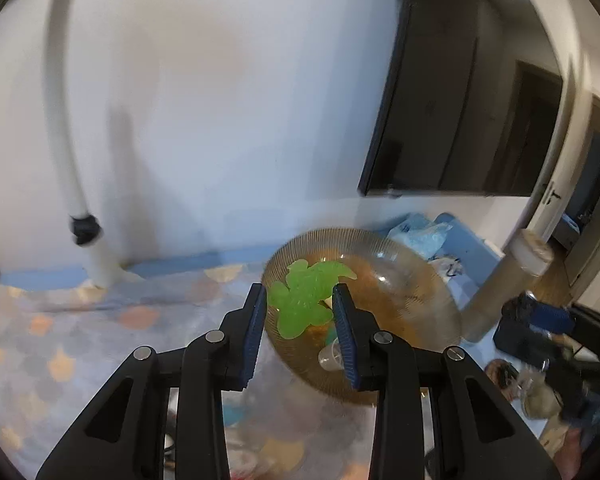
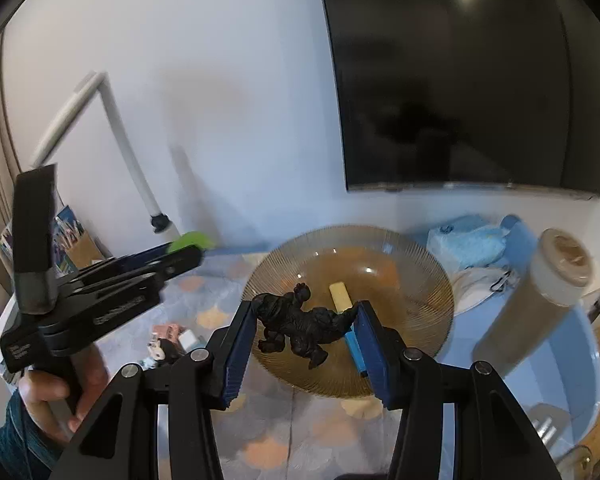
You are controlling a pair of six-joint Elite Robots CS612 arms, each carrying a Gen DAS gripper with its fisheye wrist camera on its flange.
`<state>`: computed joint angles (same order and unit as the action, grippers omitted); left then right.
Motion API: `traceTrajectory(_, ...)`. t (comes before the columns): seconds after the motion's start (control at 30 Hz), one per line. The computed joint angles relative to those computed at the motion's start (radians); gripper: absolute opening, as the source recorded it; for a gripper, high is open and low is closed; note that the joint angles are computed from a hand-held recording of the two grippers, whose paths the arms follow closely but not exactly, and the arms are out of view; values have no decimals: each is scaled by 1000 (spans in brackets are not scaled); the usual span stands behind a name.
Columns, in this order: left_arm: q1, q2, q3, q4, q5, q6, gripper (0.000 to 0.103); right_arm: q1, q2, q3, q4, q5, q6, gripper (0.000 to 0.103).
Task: Organize rigid objects
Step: 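Carry the frog and dinosaur to the amber bowl and release them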
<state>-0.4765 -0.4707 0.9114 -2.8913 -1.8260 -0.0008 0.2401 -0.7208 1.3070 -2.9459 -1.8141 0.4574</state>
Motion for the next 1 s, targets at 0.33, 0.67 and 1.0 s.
traceTrajectory(0.33, -22, 102, -150, 187, 8, -5, 31, -32, 71, -80, 189, 74, 16, 49)
traceTrajectory(0.67, -18, 76, -93, 76, 34, -31, 76, -36, 66, -80, 204, 50, 18, 66)
traceTrajectory(1.0, 59, -80, 194, -129, 58, -122, 78, 14, 32, -56, 114, 112, -6, 70)
